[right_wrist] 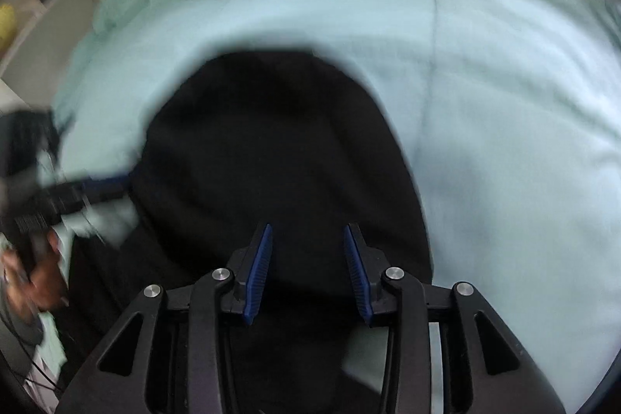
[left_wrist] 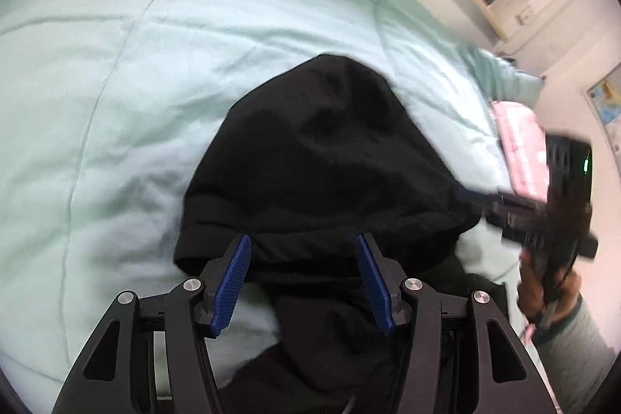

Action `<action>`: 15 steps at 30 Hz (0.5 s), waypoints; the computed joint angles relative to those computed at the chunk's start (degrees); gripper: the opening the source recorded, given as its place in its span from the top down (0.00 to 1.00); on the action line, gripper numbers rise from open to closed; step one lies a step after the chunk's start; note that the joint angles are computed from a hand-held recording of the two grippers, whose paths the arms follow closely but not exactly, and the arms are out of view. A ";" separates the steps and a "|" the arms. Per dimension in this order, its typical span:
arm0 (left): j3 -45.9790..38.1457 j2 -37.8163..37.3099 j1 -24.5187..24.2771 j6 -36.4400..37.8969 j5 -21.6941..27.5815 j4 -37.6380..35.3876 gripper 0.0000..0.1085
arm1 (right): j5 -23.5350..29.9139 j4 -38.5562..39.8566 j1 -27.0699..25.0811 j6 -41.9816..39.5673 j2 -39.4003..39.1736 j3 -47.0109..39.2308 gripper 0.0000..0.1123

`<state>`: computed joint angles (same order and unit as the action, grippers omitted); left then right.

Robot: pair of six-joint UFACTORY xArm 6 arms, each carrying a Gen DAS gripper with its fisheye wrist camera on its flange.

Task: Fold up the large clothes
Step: 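Lift the hem with both grippers and fold it toward the hood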

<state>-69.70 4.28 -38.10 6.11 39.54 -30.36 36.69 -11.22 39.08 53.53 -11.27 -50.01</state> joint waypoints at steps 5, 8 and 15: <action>-2.18 5.21 -0.49 -4.06 1.98 3.32 0.47 | -2.74 2.35 -0.45 2.75 0.38 3.54 0.64; -2.58 2.28 -0.06 0.11 4.00 3.68 0.47 | -0.29 3.87 -0.52 0.44 -1.68 1.80 0.64; -14.36 6.13 3.99 9.35 7.06 -3.20 0.24 | -3.65 6.51 -6.18 -10.24 -0.26 -3.55 0.53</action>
